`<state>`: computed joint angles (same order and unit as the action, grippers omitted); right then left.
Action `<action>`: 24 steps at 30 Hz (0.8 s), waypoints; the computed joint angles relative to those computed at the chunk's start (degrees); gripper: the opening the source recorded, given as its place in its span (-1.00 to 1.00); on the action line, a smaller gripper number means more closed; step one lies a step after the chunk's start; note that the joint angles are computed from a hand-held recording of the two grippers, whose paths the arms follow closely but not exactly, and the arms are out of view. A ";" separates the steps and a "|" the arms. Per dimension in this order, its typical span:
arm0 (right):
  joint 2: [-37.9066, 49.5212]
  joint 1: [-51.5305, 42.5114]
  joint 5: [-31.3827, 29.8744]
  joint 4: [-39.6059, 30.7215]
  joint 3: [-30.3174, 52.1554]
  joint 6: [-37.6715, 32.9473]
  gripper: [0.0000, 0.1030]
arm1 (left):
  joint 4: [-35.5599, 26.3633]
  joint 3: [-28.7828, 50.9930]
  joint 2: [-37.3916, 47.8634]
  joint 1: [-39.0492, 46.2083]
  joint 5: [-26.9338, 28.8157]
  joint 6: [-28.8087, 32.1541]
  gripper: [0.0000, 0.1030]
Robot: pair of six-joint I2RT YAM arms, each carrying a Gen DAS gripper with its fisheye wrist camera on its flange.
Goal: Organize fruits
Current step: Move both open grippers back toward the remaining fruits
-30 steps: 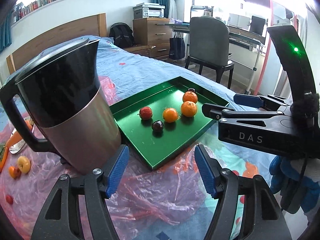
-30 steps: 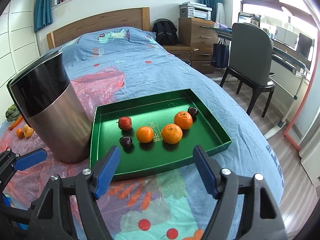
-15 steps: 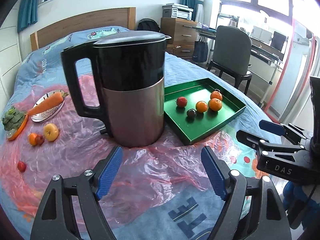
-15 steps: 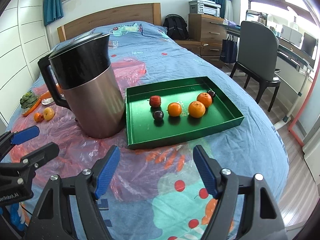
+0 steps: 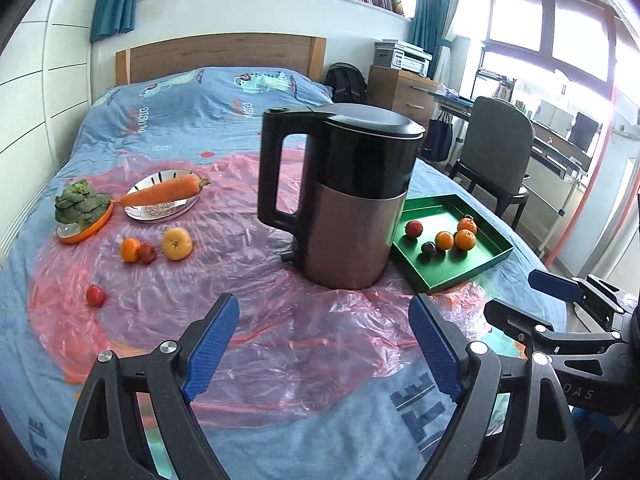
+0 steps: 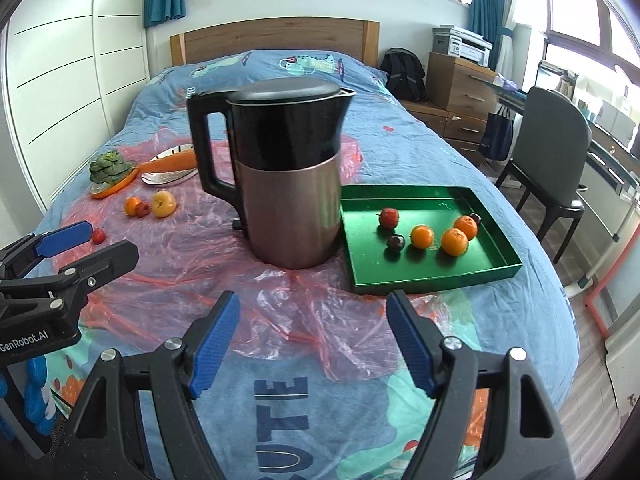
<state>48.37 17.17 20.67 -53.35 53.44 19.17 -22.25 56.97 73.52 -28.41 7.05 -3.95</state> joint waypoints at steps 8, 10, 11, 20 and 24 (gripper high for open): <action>7.09 12.69 3.10 1.89 1.91 5.90 1.00 | 0.19 -5.10 -5.05 10.62 2.83 3.07 0.61; 9.67 14.77 2.92 3.37 2.29 6.45 1.00 | 0.98 -6.28 -4.88 13.76 3.70 3.72 0.61; 11.09 15.82 2.78 4.17 2.56 6.70 1.00 | 1.49 -6.84 -4.64 15.41 4.27 3.91 0.61; 24.03 19.99 -1.05 15.83 5.32 3.94 1.00 | 11.03 -11.78 -0.52 28.45 4.74 6.78 0.60; 30.39 19.30 -3.79 19.77 8.00 2.13 1.00 | 14.77 -10.93 4.26 32.57 5.13 7.48 0.60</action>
